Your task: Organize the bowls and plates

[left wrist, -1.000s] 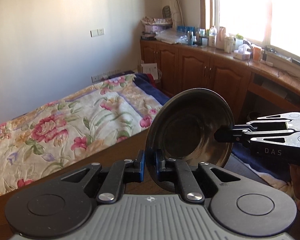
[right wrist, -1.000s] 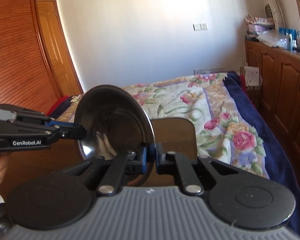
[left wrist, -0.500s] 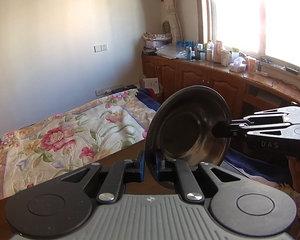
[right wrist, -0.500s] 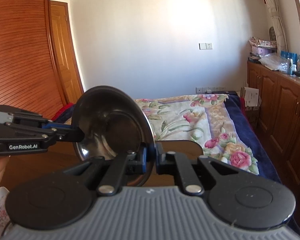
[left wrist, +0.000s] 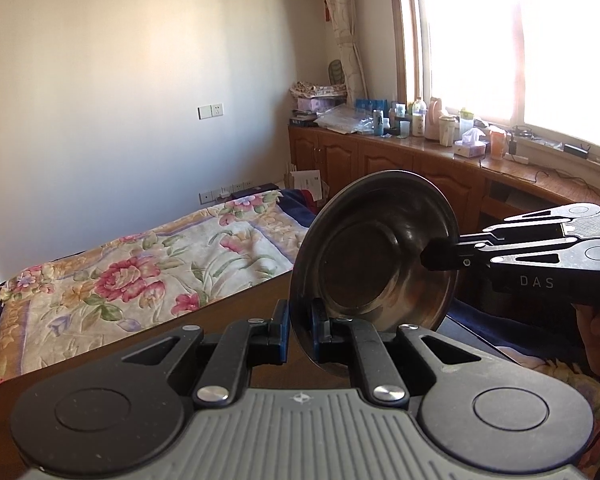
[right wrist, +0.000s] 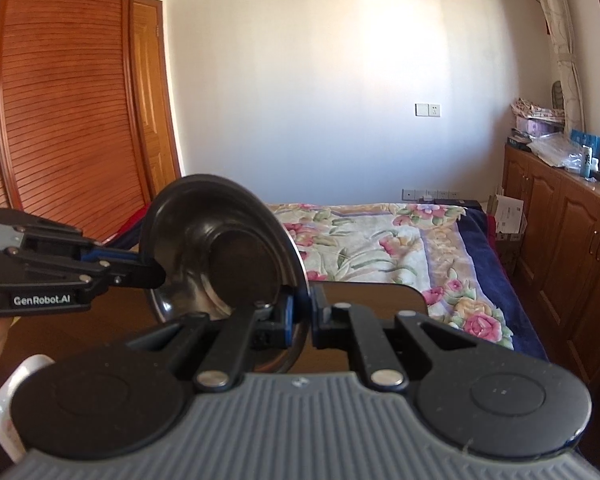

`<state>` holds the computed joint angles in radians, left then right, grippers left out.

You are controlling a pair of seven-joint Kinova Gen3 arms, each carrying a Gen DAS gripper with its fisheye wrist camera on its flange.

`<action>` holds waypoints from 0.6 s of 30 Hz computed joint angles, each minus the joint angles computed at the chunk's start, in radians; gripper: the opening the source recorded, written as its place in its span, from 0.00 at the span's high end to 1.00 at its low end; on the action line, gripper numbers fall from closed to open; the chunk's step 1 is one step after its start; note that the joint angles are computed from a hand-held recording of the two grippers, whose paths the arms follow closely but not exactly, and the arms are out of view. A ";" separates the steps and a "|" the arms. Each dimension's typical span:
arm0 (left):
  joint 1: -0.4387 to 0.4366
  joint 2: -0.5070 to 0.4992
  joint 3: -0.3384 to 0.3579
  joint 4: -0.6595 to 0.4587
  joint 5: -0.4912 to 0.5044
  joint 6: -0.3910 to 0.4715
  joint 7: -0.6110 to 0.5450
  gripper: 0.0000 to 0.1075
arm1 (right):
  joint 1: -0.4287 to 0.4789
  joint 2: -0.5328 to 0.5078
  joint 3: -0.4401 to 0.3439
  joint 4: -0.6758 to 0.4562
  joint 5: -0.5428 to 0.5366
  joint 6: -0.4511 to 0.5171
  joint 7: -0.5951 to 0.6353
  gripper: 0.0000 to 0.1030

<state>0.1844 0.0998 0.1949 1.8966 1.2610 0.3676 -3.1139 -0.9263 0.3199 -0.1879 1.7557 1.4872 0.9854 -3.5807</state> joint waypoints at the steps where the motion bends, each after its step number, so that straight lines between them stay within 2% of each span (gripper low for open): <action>1: -0.005 -0.010 -0.001 0.013 0.020 0.005 -0.018 0.89 | -0.007 0.002 -0.003 -0.005 -0.003 0.010 0.005 0.90; 7: -0.010 -0.059 -0.041 0.096 0.129 0.045 -0.132 0.89 | -0.045 0.011 -0.010 -0.020 -0.018 0.051 0.024 0.90; 18: -0.025 -0.123 -0.102 0.206 0.206 0.111 -0.221 0.89 | -0.111 0.032 -0.015 -0.035 -0.054 0.087 0.030 0.90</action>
